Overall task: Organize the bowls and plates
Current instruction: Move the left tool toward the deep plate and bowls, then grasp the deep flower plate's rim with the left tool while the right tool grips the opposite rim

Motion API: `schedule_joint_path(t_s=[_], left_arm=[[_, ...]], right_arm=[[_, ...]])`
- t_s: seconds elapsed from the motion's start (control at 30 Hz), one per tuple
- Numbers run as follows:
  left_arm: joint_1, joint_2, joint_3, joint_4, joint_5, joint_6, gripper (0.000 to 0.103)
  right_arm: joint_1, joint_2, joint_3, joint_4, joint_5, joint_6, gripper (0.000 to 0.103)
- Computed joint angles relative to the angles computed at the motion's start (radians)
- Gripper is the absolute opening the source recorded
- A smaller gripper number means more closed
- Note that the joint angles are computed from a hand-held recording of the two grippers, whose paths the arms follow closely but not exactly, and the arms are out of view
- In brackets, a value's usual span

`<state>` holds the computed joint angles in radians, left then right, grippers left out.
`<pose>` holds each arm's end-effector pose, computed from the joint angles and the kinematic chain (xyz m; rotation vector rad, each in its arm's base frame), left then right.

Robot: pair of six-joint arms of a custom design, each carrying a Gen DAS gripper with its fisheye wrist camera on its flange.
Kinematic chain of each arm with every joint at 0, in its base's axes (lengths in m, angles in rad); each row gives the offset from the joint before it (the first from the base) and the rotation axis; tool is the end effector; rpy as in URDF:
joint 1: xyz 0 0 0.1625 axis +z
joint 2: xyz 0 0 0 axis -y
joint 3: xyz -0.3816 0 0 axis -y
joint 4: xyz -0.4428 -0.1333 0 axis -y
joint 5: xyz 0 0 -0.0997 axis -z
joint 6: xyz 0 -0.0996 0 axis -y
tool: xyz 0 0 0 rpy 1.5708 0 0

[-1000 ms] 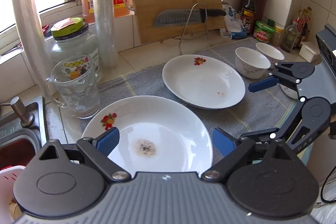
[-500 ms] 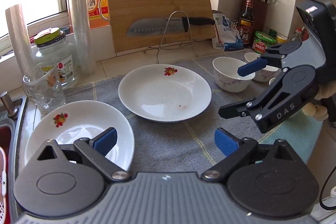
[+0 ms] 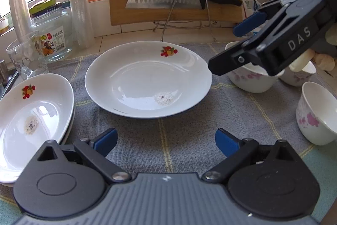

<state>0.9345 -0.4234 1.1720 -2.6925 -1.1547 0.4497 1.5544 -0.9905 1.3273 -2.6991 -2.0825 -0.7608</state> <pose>-0.3348 -0.7453 -0.0306 1.3074 2.3753 -0.5624 0.0721 -0.7603 0.3452 0.6033 -2.2379 0.6625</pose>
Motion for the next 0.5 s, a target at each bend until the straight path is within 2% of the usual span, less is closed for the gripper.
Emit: schedule_joint_path(t_s=[0.17,0.33,0.5], left_arm=[[-0.006,0.042,-0.033,0.003,0.062,-0.041,0.100],[-0.012,0.062,-0.044,-0.028,0.090,-0.054,0.102],[-0.014,0.075,-0.042,-0.079,0.101,-0.058,0.103]], right_arm=[[-0.020,0.051,-0.112,0.133,0.040,-0.048,0.103],[-0.036,0.131,-0.272,0.313,0.081,-0.064,0.103],[-0.040,0.222,-0.424,0.412,0.095,-0.099,0.103]])
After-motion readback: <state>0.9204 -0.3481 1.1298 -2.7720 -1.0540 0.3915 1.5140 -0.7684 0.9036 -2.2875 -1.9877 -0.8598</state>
